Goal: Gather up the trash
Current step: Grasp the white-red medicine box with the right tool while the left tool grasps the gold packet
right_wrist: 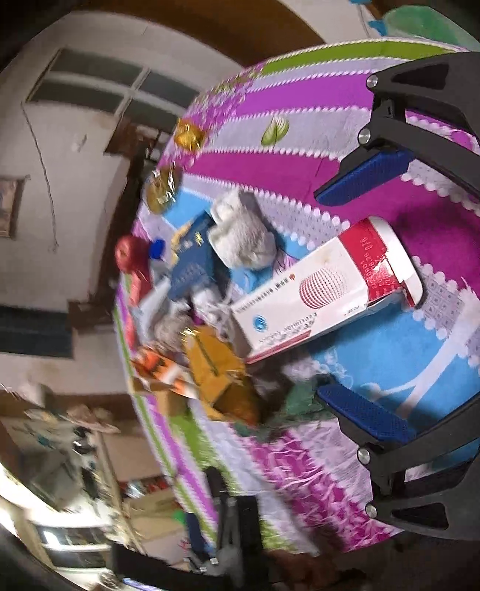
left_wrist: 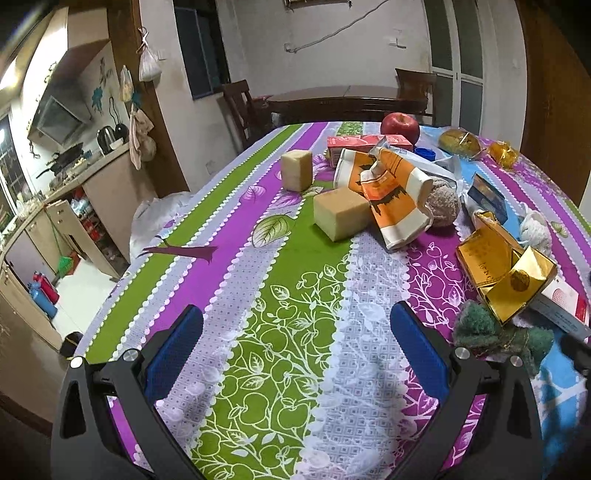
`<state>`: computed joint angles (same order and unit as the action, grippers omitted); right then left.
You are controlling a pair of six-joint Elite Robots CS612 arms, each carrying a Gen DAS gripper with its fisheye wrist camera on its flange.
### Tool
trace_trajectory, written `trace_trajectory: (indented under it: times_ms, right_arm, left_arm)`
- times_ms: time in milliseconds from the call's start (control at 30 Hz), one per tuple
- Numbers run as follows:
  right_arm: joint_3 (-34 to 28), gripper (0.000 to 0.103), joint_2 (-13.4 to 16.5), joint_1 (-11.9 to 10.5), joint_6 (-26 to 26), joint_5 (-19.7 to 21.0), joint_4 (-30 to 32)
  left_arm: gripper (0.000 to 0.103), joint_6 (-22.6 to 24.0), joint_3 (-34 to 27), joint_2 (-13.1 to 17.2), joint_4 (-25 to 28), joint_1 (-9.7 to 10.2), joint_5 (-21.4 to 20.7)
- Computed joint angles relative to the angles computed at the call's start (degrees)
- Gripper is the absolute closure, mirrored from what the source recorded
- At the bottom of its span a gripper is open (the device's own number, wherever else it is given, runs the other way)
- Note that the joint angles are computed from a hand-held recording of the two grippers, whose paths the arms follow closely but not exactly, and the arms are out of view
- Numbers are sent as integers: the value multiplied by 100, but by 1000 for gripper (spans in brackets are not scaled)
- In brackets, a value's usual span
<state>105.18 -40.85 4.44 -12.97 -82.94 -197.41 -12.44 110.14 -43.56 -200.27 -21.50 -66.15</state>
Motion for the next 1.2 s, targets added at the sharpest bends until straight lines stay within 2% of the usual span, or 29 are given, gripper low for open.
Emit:
trace_trajectory:
  times_ms: [33, 200, 267, 300, 400, 500, 533, 600, 667, 733, 800, 867, 967, 1200]
  right_arm:
    - [-49, 12, -22, -42, -67, 190, 268]
    - [-232, 16, -76, -131, -366, 530, 1028]
    - [-301, 40, -73, -140, -500, 548, 1315]
    - [-305, 46, -62, -154, -511, 591, 1297]
    - [-200, 51, -45, -155, -596, 651, 997]
    - [-53, 54, -88, -189, -485, 744, 849]
    - [8, 55, -113, -207, -441, 777, 815]
    - [183, 56, -171, -276, -237, 887, 650]
    - [334, 56, -206, -328, -18, 879, 464]
    - [481, 56, -231, -393, 251, 879, 264]
    - [630, 57, -260, -485, 571, 963, 76]
    - [737, 57, -281, -553, 676, 1100, -32]
    - [926, 57, -329, -598, 751, 1082, -234]
    - [1107, 56, -306, -739, 1076, 1307, -659]
  left_arm:
    - [5, 7, -3, 6, -27, 6, -8]
    - [5, 63, 13, -10, -124, 88, -277]
    - [5, 15, 18, -52, -70, 164, -591]
    - [5, -13, 23, -74, -73, 200, -767]
    - [5, 235, 51, -70, -391, 228, -1166]
    - [5, 704, 111, -82, -647, 207, -1606]
    - [5, 816, 119, -104, -658, 210, -1889]
    - [5, 871, 94, -124, -671, 203, -2285]
    - [5, 938, 59, -122, -769, 130, -2382]
    - [5, 1056, -17, -81, -815, 21, -2275]
    - [5, 1259, -113, -51, -665, -89, -2135]
    - [5, 1478, -206, -28, -414, -171, -2099]
    - [5, 1621, -354, -12, 58, -199, -2327]
    - [6, 1326, -769, 89, 1077, -188, -2473]
